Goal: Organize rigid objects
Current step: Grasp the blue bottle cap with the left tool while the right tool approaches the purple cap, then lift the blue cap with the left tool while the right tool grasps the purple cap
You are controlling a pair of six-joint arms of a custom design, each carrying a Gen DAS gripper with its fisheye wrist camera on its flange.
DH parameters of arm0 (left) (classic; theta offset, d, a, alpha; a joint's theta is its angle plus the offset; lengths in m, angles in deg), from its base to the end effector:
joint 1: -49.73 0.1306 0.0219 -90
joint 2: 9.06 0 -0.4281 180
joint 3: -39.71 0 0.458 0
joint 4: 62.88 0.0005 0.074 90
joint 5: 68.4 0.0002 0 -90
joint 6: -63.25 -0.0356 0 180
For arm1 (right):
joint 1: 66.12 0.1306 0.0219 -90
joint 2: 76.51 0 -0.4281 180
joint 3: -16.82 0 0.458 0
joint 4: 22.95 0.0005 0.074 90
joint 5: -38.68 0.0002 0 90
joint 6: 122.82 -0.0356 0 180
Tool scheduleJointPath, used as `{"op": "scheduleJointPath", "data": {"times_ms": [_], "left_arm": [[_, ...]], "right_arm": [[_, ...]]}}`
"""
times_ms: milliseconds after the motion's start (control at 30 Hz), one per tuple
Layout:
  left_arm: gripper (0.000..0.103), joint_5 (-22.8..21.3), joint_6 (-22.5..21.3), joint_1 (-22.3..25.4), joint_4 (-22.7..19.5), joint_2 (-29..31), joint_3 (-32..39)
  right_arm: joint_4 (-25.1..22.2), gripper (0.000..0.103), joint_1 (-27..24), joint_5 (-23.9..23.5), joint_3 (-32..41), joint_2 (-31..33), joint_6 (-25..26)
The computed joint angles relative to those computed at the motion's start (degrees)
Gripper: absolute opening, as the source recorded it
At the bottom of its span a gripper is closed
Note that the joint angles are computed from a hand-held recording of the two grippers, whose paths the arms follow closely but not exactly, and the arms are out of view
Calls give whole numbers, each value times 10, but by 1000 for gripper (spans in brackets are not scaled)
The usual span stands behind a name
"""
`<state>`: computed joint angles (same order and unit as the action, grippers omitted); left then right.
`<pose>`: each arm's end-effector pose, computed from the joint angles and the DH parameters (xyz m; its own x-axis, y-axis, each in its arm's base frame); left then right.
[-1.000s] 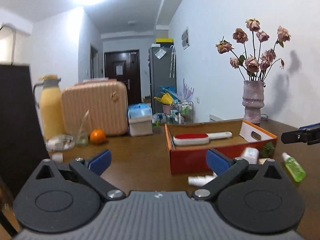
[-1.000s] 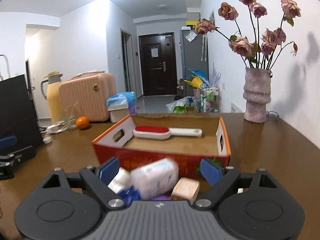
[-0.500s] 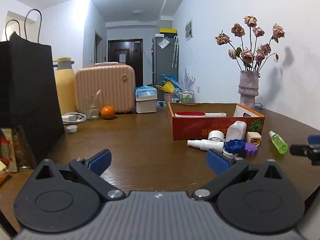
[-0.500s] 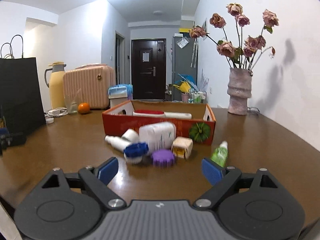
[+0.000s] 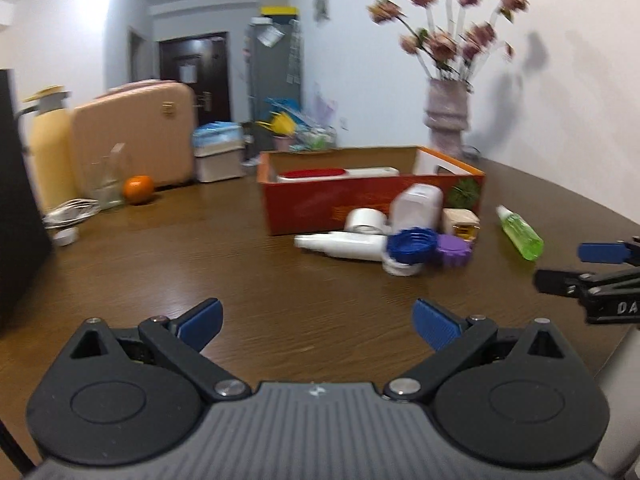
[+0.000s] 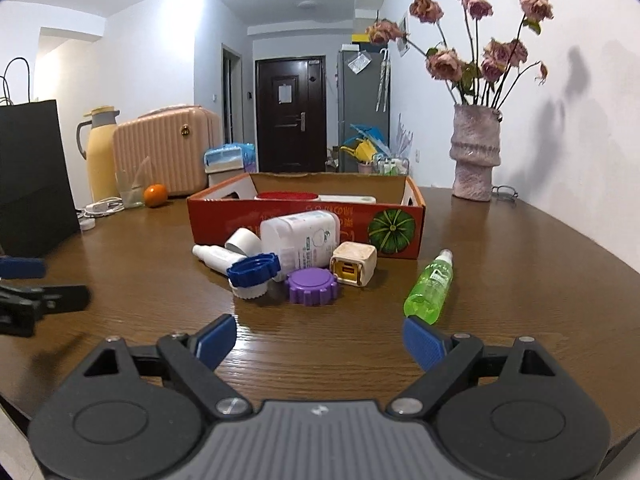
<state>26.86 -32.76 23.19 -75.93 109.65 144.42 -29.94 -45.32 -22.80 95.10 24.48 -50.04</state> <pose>0.6866 -0.3471 0.3453 -0.3504 0.2915 -0.8901 0.5577 0.8284 0.0518 0.5833 0.2029 0.3217 -0.4200 0.1187 -0.8997 0.2094 0.9773 0.0312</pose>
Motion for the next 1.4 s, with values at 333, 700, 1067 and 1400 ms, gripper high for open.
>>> {"op": "scheduleJointPath", "data": {"times_ms": [333,700,1067,1400], "left_arm": [[88,28,26,-36,-151,150,240],[54,19,103,-46,-261,259,418],[54,16,93,-19,-149,156,260],[54,-25,113,21,-125,112,184]], "right_arm": [[-1,89,-36,-2,30,31,31],[0,89,-71,-39,51,54,49],[0,86,-65,-98,83,79,60],[-129,77,-58,-92,208,155,40]]}}
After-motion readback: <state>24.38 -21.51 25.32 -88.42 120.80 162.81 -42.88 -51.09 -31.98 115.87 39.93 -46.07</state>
